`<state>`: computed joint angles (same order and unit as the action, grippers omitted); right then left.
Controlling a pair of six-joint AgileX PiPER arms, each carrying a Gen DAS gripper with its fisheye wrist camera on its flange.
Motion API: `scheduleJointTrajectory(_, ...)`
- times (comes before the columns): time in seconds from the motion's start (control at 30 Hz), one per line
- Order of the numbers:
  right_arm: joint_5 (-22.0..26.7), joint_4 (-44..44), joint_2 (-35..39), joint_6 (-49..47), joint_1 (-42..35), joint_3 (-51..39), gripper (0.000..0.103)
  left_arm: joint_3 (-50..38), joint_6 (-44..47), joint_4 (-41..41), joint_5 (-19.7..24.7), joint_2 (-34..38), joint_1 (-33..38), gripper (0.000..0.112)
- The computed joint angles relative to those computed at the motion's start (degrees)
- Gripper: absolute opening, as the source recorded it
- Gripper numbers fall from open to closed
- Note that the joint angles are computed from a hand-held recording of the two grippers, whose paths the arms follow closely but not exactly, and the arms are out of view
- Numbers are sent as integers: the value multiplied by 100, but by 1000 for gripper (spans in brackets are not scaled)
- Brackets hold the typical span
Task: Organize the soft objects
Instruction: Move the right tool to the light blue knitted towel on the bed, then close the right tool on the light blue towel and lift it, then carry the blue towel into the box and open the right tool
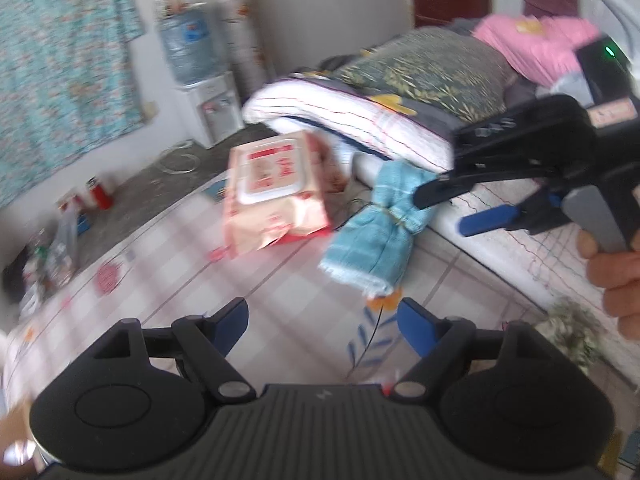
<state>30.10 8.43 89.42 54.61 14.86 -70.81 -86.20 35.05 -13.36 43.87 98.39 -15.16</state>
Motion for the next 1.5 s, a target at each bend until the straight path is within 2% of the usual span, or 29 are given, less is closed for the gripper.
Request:
scheduleJointTrajectory(0.1, 10, -230, 547, 297, -50, -368, 58, -474, 238, -21, 7, 577, -170, 82)
scheduleJointTrajectory(0.27, -111, -37, 1353, 311, -249, -871, 58, -1558, 40, 181, 476, 1591, -354, 83)
scheduleJointTrajectory(0.43, -457, 302, 1720, 39, -365, -1013, 59, -2154, -90, 341, 659, 2231, -457, 83)
scheduleJointTrajectory(0.57, -740, 666, 1927, -287, -405, -1020, 58, -2321, -91, 236, 650, 2445, -471, 82)
scheduleJointTrajectory(0.63, -828, 851, 2013, -427, -441, -1044, 52, -2381, -67, 180, 700, 2508, -479, 72)
scheduleJointTrajectory(0.67, -869, 924, 2002, -455, -463, -1008, 46, -2429, -61, 169, 730, 2540, -487, 69)
scheduleJointTrajectory(0.77, -1048, 1448, 2034, -822, -532, -866, 27, -2346, -102, 205, 674, 2470, -518, 52)
scheduleJointTrajectory(0.8, -1142, 1776, 2063, -1073, -567, -808, 23, -2352, -134, 235, 688, 2441, -534, 43)
scheduleJointTrajectory(0.83, -1199, 1927, 2063, -1175, -582, -764, 21, -2360, -138, 252, 721, 2411, -539, 35)
scheduleJointTrajectory(0.93, -1378, 2485, 1912, -1657, -612, -500, 17, -2394, -185, 286, 840, 2310, -539, 22)
scheduleJointTrajectory(1.1, -1548, 3019, 1485, -2100, -543, -112, 16, -2134, -196, 136, 944, 1868, -434, 19)
scheduleJointTrajectory(1.2, -1577, 3025, 1064, -2129, -441, 131, 16, -1825, -140, 6, 951, 1446, -337, 18)
scheduleJointTrajectory(1.37, -1421, 2316, 364, -1469, -47, 177, 16, -1223, -16, -292, 1150, 405, 30, 18)
scheduleJointTrajectory(1.5, -1201, 1568, 66, -846, 523, -291, 16, -794, 21, -361, 1352, -596, 580, 18)
